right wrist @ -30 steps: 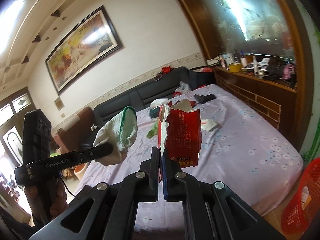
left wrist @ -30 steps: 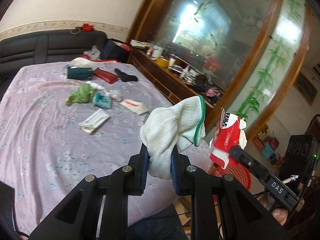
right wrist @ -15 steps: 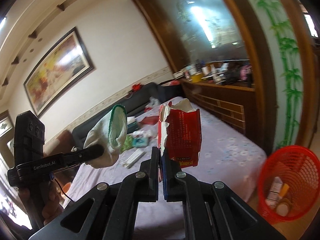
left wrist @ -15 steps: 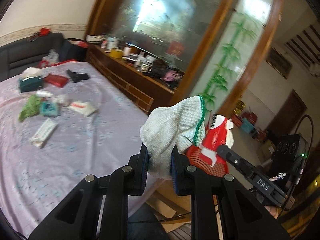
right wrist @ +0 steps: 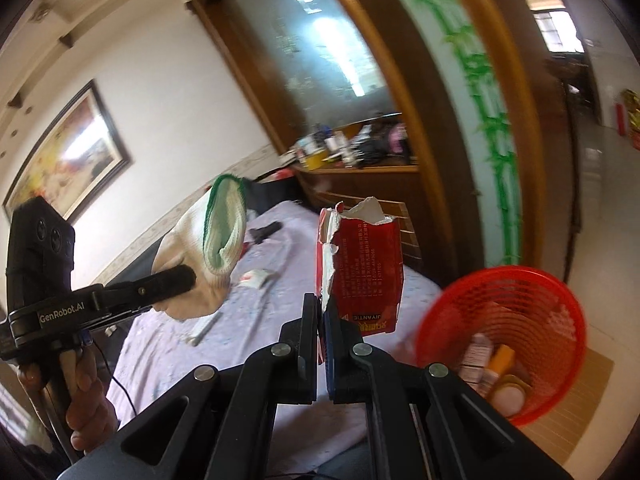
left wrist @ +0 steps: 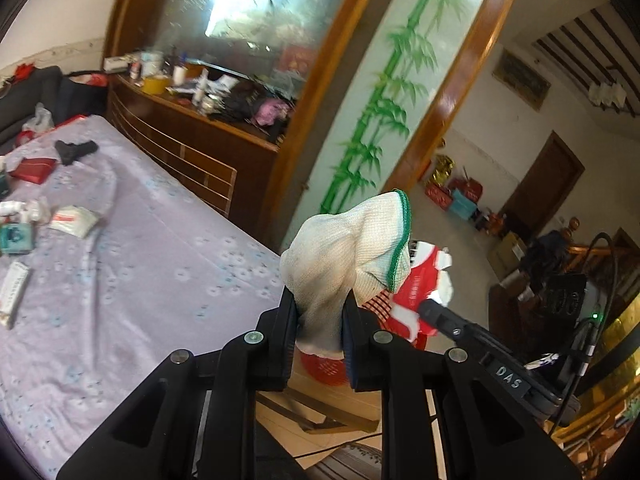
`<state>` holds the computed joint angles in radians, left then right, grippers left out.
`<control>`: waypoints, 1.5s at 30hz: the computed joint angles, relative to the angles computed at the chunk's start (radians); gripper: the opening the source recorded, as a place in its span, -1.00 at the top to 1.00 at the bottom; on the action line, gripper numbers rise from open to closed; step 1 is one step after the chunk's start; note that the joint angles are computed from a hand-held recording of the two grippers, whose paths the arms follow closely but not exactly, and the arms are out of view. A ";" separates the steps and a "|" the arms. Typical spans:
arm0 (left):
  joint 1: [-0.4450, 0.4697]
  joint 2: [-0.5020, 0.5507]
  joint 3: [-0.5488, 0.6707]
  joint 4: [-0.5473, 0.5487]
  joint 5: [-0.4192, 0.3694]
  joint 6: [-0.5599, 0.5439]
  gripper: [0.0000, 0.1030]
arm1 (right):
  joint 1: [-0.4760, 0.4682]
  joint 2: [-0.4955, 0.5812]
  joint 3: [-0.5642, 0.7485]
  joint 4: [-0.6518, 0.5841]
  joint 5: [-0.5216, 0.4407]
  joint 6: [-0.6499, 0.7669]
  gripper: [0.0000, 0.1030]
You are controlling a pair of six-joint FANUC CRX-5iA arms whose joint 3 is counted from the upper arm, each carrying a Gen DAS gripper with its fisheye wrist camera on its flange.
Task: Collect trash
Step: 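Carry the white cloth and torn red box over the red wastebasket, then open both tools to drop the cloth and red box into the basket, then move both tools back over the table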
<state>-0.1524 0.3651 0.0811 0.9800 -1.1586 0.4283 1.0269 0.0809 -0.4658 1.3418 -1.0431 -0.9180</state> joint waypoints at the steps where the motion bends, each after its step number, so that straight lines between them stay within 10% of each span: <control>1: -0.017 0.012 0.012 -0.011 -0.004 0.009 0.64 | 0.013 -0.013 -0.015 -0.022 -0.027 -0.012 0.96; 19: -0.200 0.196 0.194 -0.209 -0.061 0.181 0.61 | 0.087 -0.123 -0.191 -0.202 -0.118 -0.202 0.96; 26: -0.198 0.221 0.200 -0.211 -0.085 0.196 0.22 | 0.095 -0.132 -0.214 -0.208 -0.121 -0.267 0.89; 30: -0.171 0.204 0.180 -0.168 -0.101 0.162 -0.07 | 0.105 -0.128 -0.204 -0.212 -0.151 -0.284 0.37; 45: 0.130 0.026 -0.049 0.043 0.051 -0.001 -0.48 | 0.038 0.010 -0.008 -0.066 -0.097 -0.065 -0.47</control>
